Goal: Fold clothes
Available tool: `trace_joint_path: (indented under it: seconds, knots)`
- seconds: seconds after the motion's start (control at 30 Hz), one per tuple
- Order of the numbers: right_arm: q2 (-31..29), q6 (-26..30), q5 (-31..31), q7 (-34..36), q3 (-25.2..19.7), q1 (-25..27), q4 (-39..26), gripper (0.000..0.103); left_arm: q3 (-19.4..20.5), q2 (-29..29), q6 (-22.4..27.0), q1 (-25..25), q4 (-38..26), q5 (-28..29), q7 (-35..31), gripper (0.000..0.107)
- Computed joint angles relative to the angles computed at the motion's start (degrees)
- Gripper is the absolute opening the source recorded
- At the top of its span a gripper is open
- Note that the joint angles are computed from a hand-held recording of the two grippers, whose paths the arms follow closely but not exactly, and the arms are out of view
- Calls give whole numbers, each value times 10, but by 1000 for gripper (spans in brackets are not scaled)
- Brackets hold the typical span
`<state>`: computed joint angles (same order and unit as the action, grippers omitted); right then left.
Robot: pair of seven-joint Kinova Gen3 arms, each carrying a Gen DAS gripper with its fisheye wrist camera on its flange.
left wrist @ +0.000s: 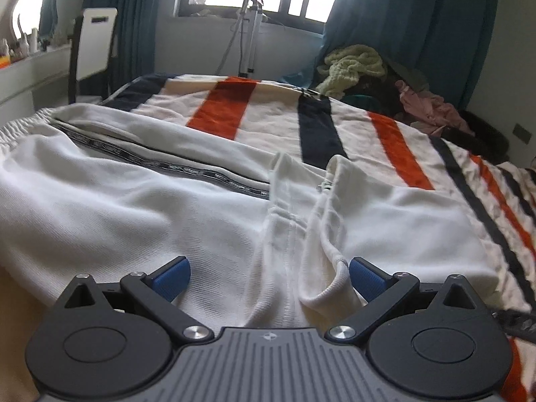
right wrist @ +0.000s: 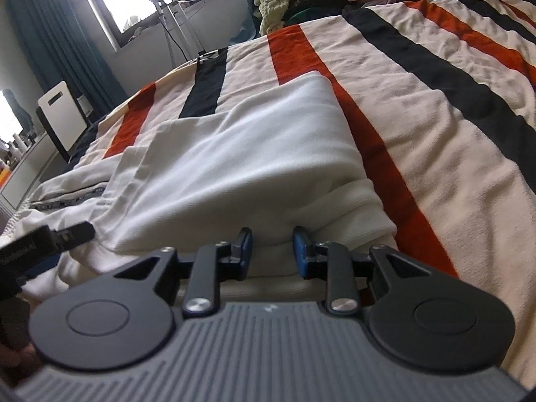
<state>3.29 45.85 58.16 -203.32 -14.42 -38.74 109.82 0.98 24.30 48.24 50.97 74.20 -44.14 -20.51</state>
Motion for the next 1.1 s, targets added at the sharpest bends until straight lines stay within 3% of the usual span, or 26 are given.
trace_joint_path:
  seconds: [0.2,0.27,0.37,0.57,0.67,0.87,1.0,1.1]
  knots:
    - [-24,41,107,-130,-18,-16,28,33,4,19,45,1,-30,12,-38,103]
    - [-18,65,126,-144,-27,-17,27,33,4,24,58,4,-38,13,-50,103]
    - [-13,69,115,-121,-25,-14,18,33,0,26,61,8,-40,13,-54,103]
    - [-10,3,93,-151,-7,5,37,30,-1,20,50,2,-38,23,-51,103]
    - [-9,-20,84,-161,-6,17,42,30,-3,9,30,-3,-27,26,-39,102]
    - [4,7,52,-105,-5,3,17,30,-7,-10,-38,-21,-15,10,-5,101]
    - [-11,38,90,-176,-8,-9,30,33,6,1,-87,-54,-41,51,-67,99]
    - [-13,62,100,-200,-12,-7,31,33,54,18,-124,-117,-70,118,-136,96]
